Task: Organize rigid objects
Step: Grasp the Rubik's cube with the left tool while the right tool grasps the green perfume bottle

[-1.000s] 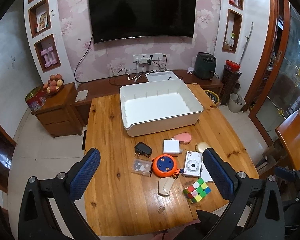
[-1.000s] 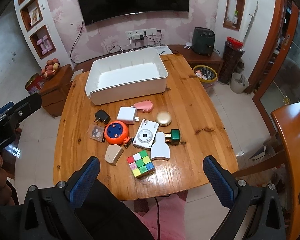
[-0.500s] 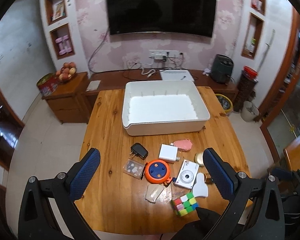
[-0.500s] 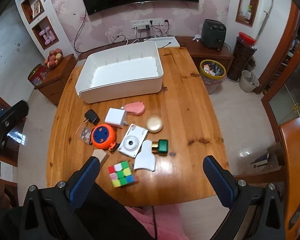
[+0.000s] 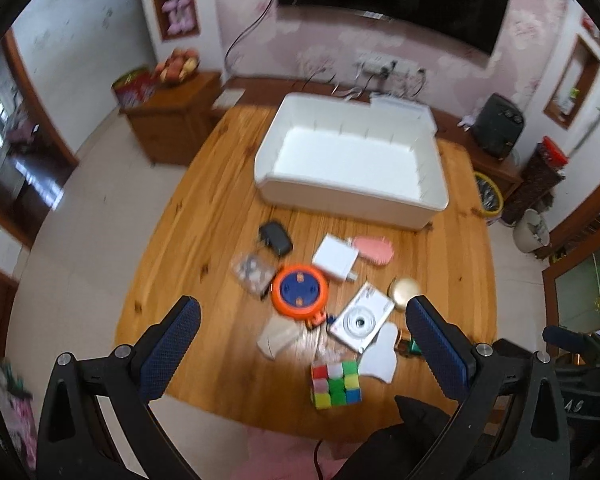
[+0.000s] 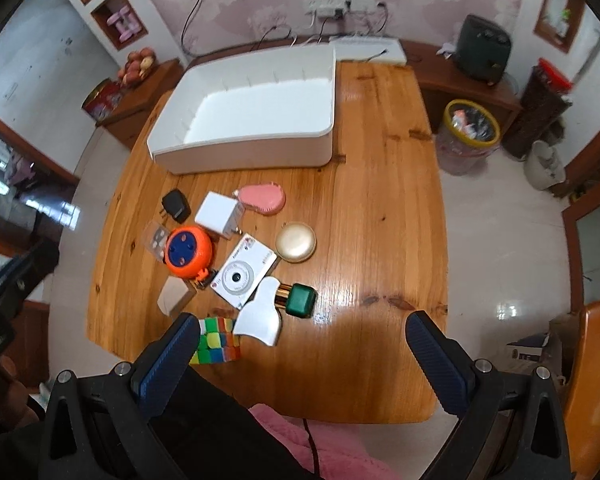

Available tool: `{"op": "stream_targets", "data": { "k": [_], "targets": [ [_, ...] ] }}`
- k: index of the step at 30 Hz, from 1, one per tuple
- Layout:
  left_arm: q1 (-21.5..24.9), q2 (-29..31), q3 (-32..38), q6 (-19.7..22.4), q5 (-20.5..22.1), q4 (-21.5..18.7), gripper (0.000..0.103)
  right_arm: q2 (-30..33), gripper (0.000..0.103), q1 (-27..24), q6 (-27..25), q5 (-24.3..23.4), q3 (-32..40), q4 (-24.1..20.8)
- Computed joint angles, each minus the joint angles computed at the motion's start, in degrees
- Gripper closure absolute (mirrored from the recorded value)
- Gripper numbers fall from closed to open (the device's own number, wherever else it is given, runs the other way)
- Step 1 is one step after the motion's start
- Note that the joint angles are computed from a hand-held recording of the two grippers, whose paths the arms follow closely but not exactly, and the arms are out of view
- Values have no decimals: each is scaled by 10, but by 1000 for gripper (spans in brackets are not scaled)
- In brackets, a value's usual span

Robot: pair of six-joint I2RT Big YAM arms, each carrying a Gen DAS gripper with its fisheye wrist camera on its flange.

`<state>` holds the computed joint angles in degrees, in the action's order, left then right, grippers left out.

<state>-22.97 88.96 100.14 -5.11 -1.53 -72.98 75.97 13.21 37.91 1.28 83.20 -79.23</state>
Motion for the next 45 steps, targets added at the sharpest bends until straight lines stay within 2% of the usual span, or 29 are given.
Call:
{"op": "stream_targets", "data": {
  "k": [7, 10, 12, 19, 21, 26, 30, 36, 41, 43, 45],
  "targets": [
    [-23, 9, -22, -60, -18, -69, 1, 14, 0, -49, -59, -94, -36, 13],
    [-25, 21, -24, -85, -12, -109, 1, 24, 1, -68, -56, -136, -49, 21],
    [-27, 31, -26, -96, -6, -134, 1, 30, 6, -80, -42, -179, -62, 33],
    [-29, 59, -32, -126, 2, -176, 1, 60, 7, -99, -27, -258, -81, 44],
    [-31, 67, -33, -130, 1, -180, 1, 71, 13, -103, -26, -276, -83, 48],
    [-32, 87, -38, -147, 20, -181, 1, 103, 15, -109, -5, -317, -88, 62],
    [-31, 102, -39, -160, 30, -181, 1, 126, 21, -113, 9, -343, -88, 73],
    [-31, 121, -35, -172, 41, -178, 1, 157, 27, -114, 19, -359, -78, 76],
    [-29, 141, -29, -183, 49, -172, 9, 177, 32, -114, 21, -366, -69, 72],
    [-26, 144, -31, -191, 56, -172, 15, 184, 33, -114, 20, -365, -64, 69],
    [-24, 147, -34, -197, 62, -171, 16, 188, 37, -112, 18, -364, -60, 68]
  ]
}}
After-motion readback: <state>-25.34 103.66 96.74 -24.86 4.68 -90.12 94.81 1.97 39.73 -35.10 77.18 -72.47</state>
